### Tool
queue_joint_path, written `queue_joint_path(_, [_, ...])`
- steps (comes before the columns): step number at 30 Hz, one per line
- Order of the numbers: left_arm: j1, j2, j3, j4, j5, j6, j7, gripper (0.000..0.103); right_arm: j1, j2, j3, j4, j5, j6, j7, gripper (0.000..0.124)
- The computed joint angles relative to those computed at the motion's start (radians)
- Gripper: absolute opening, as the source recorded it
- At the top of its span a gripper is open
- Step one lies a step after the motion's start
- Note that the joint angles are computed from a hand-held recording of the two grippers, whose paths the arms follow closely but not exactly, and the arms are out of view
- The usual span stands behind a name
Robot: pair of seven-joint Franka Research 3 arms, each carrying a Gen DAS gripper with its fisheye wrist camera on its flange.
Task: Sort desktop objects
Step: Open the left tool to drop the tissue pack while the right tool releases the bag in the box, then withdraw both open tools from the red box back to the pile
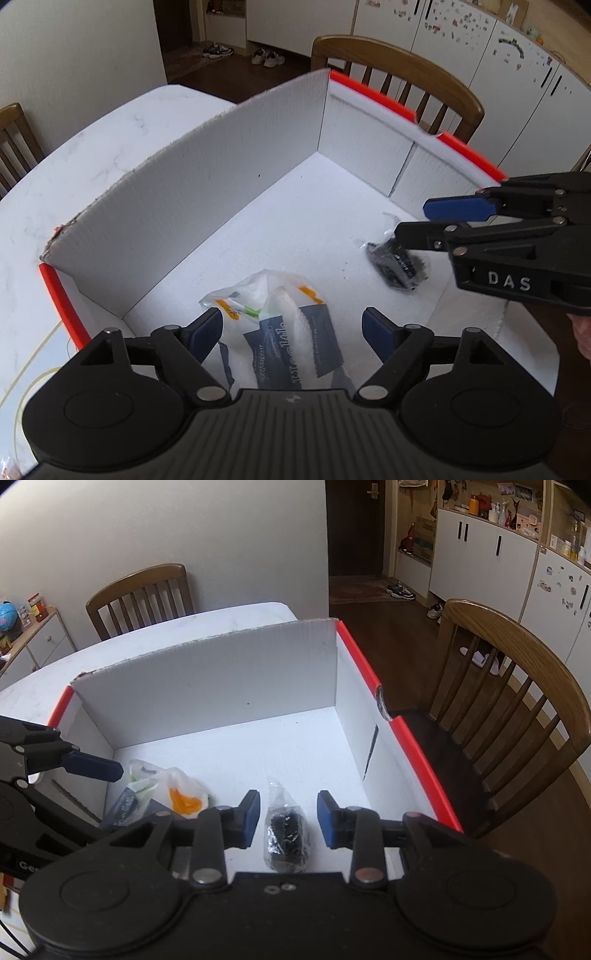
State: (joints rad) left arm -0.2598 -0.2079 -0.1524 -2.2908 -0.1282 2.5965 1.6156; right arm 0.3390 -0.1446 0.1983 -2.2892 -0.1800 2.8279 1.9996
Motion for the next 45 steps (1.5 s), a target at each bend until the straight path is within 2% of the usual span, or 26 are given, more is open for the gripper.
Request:
queue_joint_path(12, [-0.025,-0.119,0.013,-0.075,0.006,0.043,-0.047,0.083,0.007,-0.078,0.017,-0.037,0.047,0.005,-0.044,0.035])
queue_joint_path(19, [-0.059,-0.191,0.034,-0.122,-0.001,0.073,-0.056,0.083,-0.007,-0.132,0.054,-0.058,0.049,0.005,-0.019,0.037])
queue_joint_path(23, [-0.086,-0.245,0.052,-0.159,-0.011,0.098,-0.048,0.085,-0.023,-0.168,0.082,-0.07,0.032,-0.002,0.018,0.04])
queue_joint_path(27, [-0.112,-0.298,0.075,-0.199,-0.023,0.124,-0.044,0.088,-0.046,-0.206,0.115,-0.087,0.009,0.001,0.068,0.049])
queue_joint_path(32, [-0.13,-0.369,0.097,-0.248,-0.018,0.138,-0.043,0.09,-0.063,-0.244,0.152,-0.101,-0.012,-0.007,0.126,0.054])
queue_joint_path(40, [-0.145,-0.503,0.137,-0.33,-0.005,0.124,-0.047,0.093,-0.107,-0.282,0.239,-0.096,-0.09,-0.024,0.257,0.068])
queue_joint_path(43, [-0.148,-0.559,0.155,-0.365,-0.005,0.118,-0.05,0.103,-0.108,-0.295,0.259,-0.096,-0.113,-0.034,0.303,0.07])
queue_joint_path(45, [-0.15,-0.597,0.164,-0.386,-0.004,0.109,-0.05,0.103,-0.104,-0.304,0.271,-0.097,-0.125,-0.045,0.331,0.071])
